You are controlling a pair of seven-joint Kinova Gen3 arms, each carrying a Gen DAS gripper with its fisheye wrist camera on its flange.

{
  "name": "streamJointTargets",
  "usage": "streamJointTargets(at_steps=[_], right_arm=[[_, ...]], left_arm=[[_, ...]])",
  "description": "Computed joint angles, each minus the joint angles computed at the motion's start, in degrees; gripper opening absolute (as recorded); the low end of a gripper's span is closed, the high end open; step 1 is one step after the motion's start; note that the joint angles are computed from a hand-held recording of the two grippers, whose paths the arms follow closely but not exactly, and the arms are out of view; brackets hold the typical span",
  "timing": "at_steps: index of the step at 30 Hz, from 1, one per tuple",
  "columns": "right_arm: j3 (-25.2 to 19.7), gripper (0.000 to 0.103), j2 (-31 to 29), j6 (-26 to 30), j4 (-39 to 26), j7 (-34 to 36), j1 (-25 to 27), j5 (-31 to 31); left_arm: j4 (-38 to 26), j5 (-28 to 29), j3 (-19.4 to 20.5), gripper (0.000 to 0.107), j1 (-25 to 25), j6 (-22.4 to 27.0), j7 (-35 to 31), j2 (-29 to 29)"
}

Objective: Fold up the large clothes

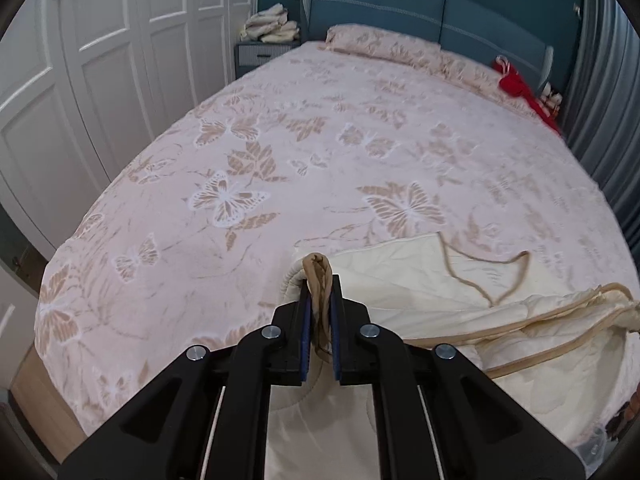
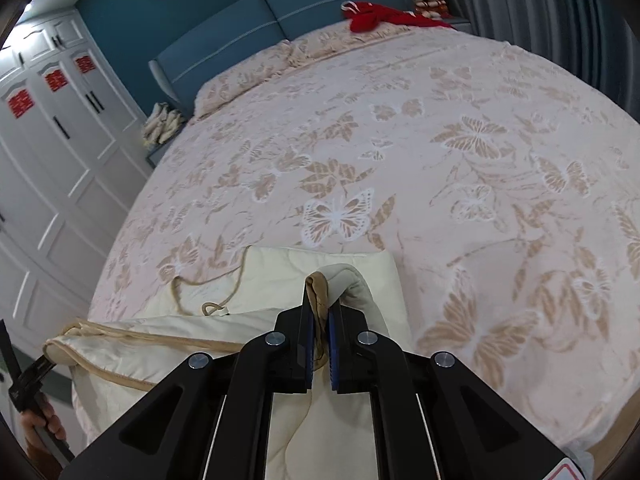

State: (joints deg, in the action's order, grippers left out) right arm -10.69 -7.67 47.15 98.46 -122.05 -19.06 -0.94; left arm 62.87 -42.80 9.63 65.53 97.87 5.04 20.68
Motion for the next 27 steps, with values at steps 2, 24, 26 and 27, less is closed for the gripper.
streamJointTargets(at_steps=[2, 24, 26, 27], right_arm=[[-0.4, 0.005, 2.2, -0.6, -0.5, -1.2, 0.0, 1.1], [6.1, 0.027, 9.1, -6.7, 0.0, 6.2, -0.7, -11.2], [3.9, 0.054, 3.8, -11.4, 3.7, 7.6, 3.6, -14.3], [2.1, 0.065, 1.2, -13.0, 4.9, 7.3, 6.3, -14.4]], left_arm=[[0.8, 1.6, -0.3, 0.008, -2.2, -1.6, -1.4, 0.5], [9.5, 3.6, 0.2, 0.041, -8.7, -11.0, 0.4, 1.6], [9.7, -1.1, -2.1, 0.091, -3.5, -7.0, 4.1, 0.0], [9.6, -3.4, -3.1, 0.096, -0.8, -4.9, 5.9, -0.5]])
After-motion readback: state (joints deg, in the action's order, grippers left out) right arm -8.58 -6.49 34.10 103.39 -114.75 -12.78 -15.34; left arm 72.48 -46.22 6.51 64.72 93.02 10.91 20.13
